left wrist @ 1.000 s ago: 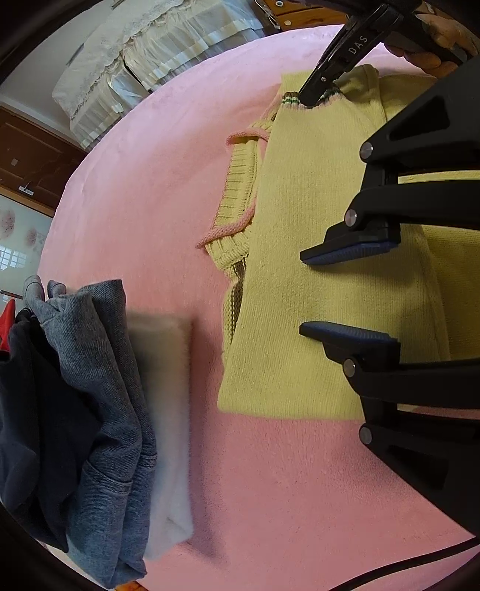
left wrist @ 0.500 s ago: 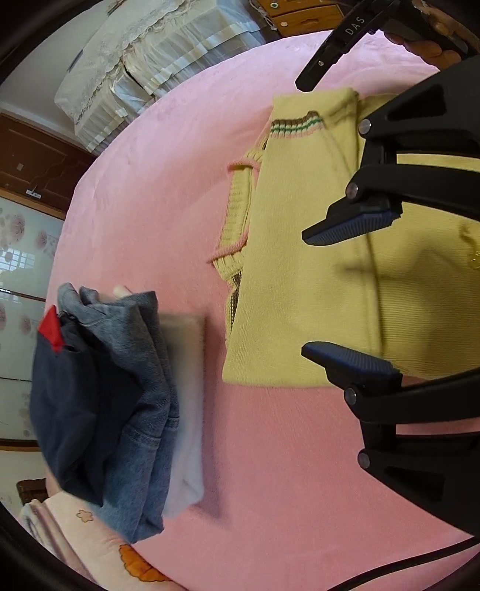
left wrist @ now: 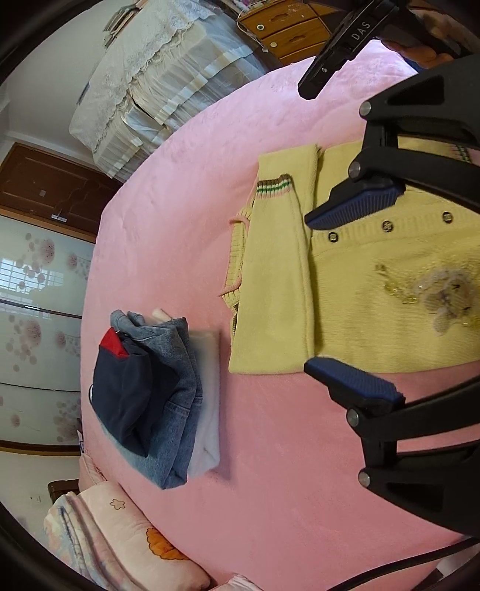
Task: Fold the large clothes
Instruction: 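Open the right gripper and lift both tools off the cardigan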
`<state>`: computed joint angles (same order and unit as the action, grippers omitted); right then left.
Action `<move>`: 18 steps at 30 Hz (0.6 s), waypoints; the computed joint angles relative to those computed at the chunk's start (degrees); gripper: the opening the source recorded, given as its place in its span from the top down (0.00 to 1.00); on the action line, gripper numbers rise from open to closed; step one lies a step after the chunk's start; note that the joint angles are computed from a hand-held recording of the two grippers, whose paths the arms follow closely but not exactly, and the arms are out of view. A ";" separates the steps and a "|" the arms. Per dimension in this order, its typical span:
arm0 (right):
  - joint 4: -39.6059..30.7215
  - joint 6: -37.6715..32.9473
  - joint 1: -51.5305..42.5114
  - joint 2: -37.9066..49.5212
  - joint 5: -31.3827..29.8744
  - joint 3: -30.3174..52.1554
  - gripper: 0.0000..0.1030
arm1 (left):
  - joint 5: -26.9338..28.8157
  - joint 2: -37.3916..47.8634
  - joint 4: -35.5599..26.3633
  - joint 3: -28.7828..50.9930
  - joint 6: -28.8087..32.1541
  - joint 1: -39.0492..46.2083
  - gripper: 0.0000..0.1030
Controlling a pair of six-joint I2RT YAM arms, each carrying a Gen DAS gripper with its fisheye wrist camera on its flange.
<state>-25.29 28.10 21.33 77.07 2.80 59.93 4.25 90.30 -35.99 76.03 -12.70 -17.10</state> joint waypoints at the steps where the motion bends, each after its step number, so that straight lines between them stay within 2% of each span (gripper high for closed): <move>1: -0.65 0.06 0.59 -1.54 0.29 -0.77 0.66 | -0.27 -1.38 -0.44 -0.72 0.05 -0.18 0.24; 8: -4.21 0.81 4.36 -8.58 2.12 -4.84 0.66 | -0.29 -8.42 -2.90 -6.12 0.14 -1.62 0.22; 18: -8.90 2.42 6.53 -15.87 2.58 -14.05 0.66 | -0.86 -18.74 1.99 -21.13 -1.19 1.28 0.22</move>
<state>-34.19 30.52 27.87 61.20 5.38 45.88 3.39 71.56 -34.00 54.90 -13.89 -15.82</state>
